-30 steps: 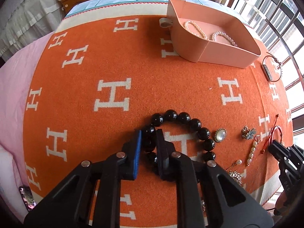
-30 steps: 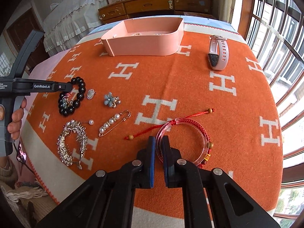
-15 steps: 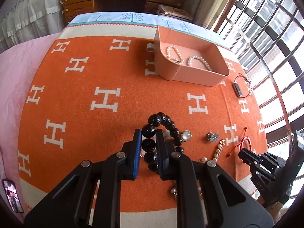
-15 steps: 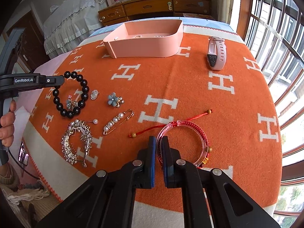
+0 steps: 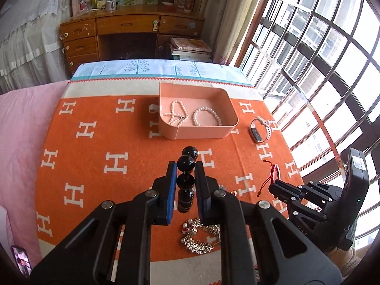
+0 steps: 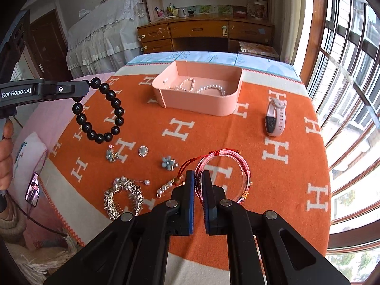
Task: Organize jewelry
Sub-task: 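Carry both bracelets into the pink box and open both tools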
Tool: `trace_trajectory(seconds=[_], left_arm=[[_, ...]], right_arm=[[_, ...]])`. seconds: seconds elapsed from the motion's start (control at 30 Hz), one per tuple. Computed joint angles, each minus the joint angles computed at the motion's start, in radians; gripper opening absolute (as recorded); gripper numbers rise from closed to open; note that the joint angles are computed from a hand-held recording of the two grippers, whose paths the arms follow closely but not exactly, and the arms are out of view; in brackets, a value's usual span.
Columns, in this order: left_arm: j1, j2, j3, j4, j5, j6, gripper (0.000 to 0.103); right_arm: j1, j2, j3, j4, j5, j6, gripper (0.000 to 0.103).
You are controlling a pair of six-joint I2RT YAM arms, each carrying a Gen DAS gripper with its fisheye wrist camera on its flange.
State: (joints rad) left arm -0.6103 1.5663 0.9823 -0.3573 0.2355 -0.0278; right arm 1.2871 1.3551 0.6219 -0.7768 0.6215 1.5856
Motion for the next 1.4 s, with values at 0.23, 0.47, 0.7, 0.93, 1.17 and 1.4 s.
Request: trace_trajectory(seconds=[0.23, 0.47, 0.7, 0.93, 1.17, 1.4], left_arm=[[-0.073, 0.016, 0.231, -0.140, -0.068, 0.037, 0.012], [-0.094, 0.206, 0.581, -0.257, -0.084, 0.054, 0.012], [-0.088, 0.536, 0.908, -0.321, -0.041, 0.030, 0.012], [-0.080, 0.861, 1.158, -0.333, -0.025, 0.007, 0.012], [-0.085, 0.991, 1.227, -0.353, -0.073, 0.096, 0.018], [-0.079, 0.926, 1.117, -0.305, -0.067, 0.107, 0.038]], right_arm=[[-0.153, -0.133, 0.200, -0.224, 0.106, -0.234, 0.006], [-0.547, -0.240, 0.353, -0.118, 0.005, -0.643, 0.006], [-0.892, -0.105, 0.402, 0.112, -0.250, -0.866, 0.006], [-1.069, 0.135, 0.321, 0.370, -0.436, -0.909, 0.006], [-1.106, 0.317, 0.241, 0.548, -0.512, -0.884, 0.010], [-1.123, 0.309, 0.127, 0.693, -0.512, -0.885, 0.027]])
